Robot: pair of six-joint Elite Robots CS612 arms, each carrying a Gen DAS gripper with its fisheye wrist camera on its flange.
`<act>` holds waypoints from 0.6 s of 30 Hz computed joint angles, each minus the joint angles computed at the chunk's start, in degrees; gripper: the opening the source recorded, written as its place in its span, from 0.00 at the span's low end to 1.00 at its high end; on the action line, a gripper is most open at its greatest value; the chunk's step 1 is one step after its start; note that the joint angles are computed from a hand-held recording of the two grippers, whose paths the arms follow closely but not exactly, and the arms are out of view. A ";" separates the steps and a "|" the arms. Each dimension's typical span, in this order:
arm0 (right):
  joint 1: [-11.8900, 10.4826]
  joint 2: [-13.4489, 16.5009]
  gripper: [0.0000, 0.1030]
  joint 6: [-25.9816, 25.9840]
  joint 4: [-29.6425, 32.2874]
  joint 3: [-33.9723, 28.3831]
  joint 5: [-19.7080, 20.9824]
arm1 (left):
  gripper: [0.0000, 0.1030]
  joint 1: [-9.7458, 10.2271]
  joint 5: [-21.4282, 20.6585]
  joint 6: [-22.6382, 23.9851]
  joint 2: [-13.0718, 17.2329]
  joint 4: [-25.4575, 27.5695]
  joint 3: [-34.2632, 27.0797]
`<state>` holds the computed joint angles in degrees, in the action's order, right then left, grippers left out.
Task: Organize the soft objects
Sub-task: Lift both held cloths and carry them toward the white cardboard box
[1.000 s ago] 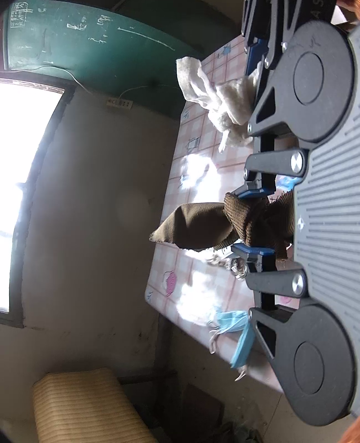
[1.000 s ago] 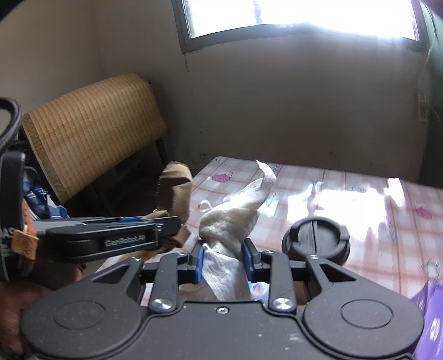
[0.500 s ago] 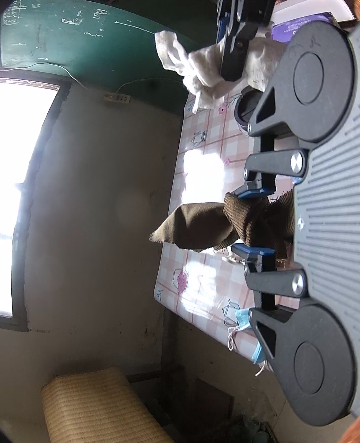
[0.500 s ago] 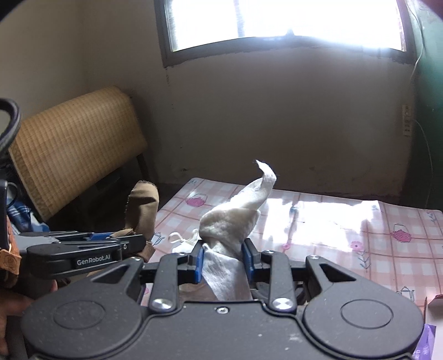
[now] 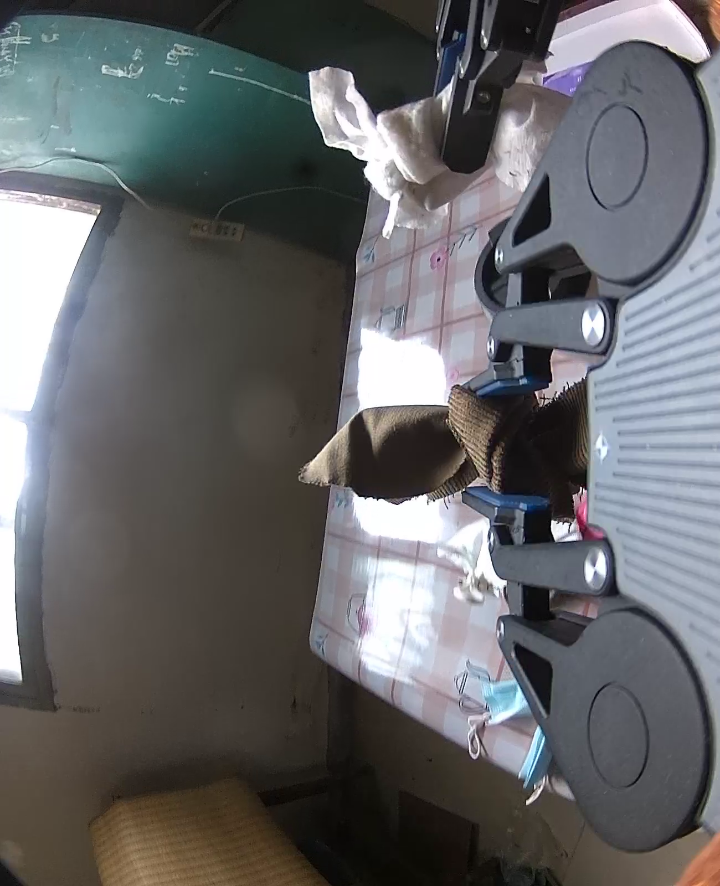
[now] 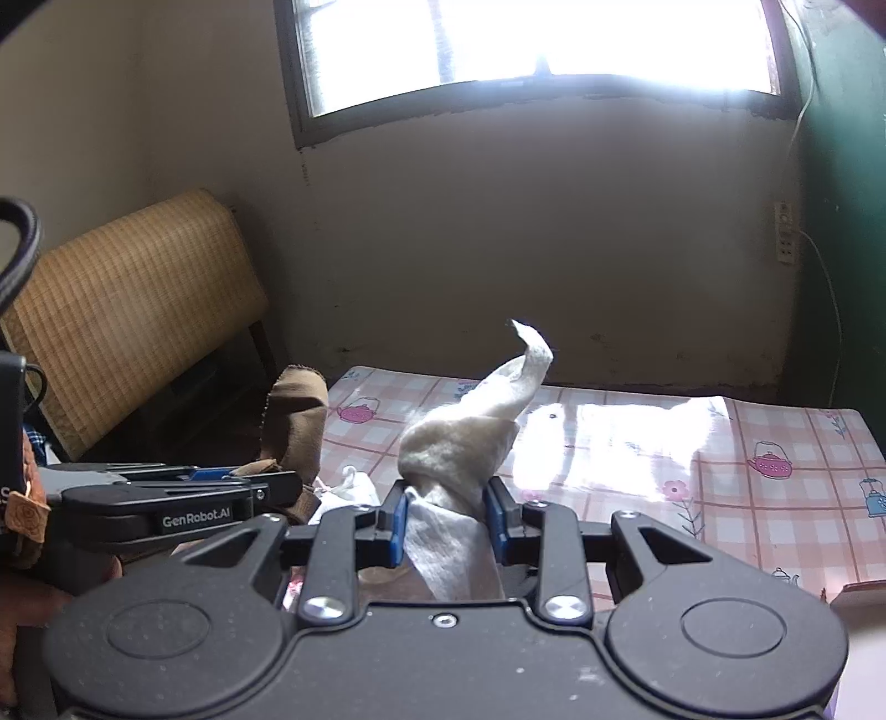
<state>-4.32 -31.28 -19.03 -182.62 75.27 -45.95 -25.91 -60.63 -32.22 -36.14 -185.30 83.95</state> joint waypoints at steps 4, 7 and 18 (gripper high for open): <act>-0.44 0.11 0.34 0.77 -0.13 -0.24 -0.35 | 0.34 -0.09 -1.26 0.97 0.84 0.62 -1.54; -0.72 0.06 0.34 1.28 -0.41 -0.14 -0.66 | 0.34 -0.26 -2.01 1.42 1.33 0.79 -2.44; -1.76 0.55 0.34 2.99 -0.32 -0.63 -2.65 | 0.34 -0.54 -5.76 3.19 3.36 2.13 -5.97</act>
<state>-6.08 -30.72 -16.04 -182.94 74.64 -48.61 -26.46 -66.39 -29.03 -32.78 -183.17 77.98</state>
